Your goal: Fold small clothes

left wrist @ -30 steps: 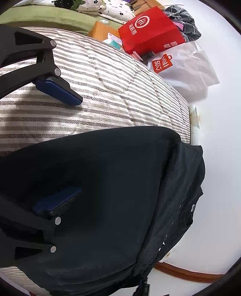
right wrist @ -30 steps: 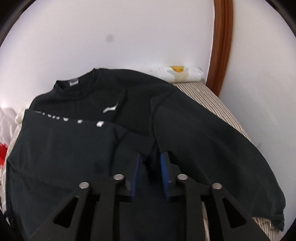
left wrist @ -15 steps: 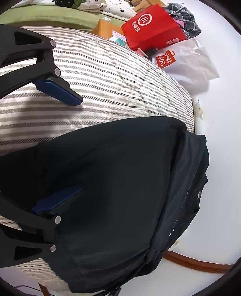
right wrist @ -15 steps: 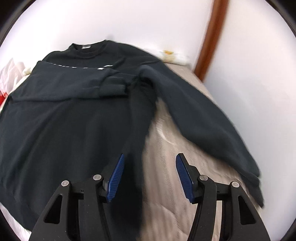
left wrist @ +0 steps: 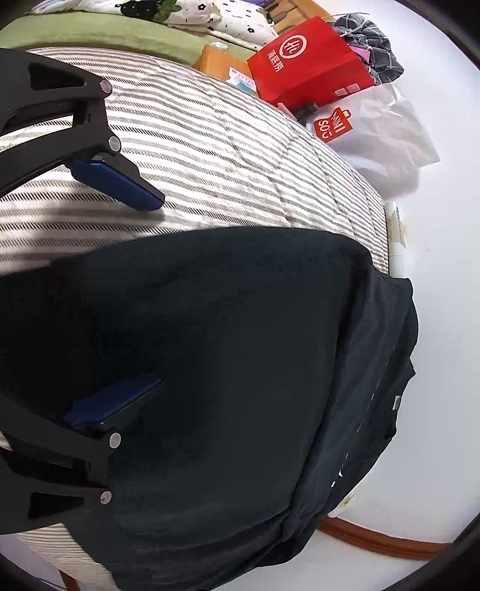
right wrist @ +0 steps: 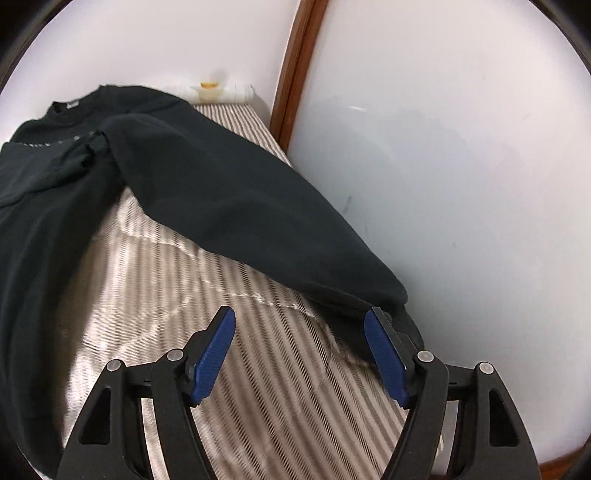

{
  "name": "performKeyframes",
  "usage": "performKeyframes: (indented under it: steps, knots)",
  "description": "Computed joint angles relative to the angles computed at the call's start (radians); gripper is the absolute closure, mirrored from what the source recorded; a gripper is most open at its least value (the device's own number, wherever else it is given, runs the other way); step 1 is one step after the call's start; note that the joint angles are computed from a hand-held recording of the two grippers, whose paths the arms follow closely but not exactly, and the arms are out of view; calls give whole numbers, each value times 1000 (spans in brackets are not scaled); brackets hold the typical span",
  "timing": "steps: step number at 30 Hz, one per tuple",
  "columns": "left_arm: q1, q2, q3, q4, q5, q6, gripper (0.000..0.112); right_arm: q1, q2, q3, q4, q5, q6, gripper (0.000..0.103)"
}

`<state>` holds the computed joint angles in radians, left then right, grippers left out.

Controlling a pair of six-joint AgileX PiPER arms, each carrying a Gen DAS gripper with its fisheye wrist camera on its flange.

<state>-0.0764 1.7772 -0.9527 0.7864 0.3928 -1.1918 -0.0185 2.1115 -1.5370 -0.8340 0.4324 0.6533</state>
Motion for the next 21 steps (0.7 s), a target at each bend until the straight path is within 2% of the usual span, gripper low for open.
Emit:
performKeyframes:
  steps: [2, 6, 8, 10, 11, 13, 14, 15, 17, 18, 20, 21]
  knots:
    - [1, 23, -38, -36, 15, 29, 23, -3, 48, -66, 28, 32, -30, 32]
    - [10, 65, -112, -123, 51, 77, 23, -11, 106, -170, 129, 29, -146, 31]
    - [5, 78, -135, -128, 70, 66, 25, -13, 160, -275, 214, 78, -239, 31]
    - [-2, 87, -150, -124, 85, 48, 25, -28, 186, -325, 292, 84, -302, 32]
    - [-5, 93, -160, -126, 91, 39, 25, -35, 193, -341, 329, 85, -325, 35]
    - [-9, 109, -185, -140, 112, 41, 25, -52, 204, -362, 429, 65, -414, 63]
    - [-10, 118, -202, -152, 125, 52, 25, -56, 217, -382, 448, 67, -440, 84]
    - [-11, 130, -225, -170, 143, 75, 25, -52, 229, -411, 426, 83, -429, 92]
    - [-12, 151, -272, -202, 173, 129, 25, -45, 240, -450, 351, 88, -350, 94]
    - [-13, 156, -285, -208, 179, 145, 25, -51, 218, -429, 321, 60, -296, 94]
    - [-12, 161, -304, -212, 182, 174, 25, -66, 180, -414, 337, 26, -273, 94]
    - [-11, 161, -309, -212, 183, 180, 25, -65, 184, -452, 344, 41, -267, 94]
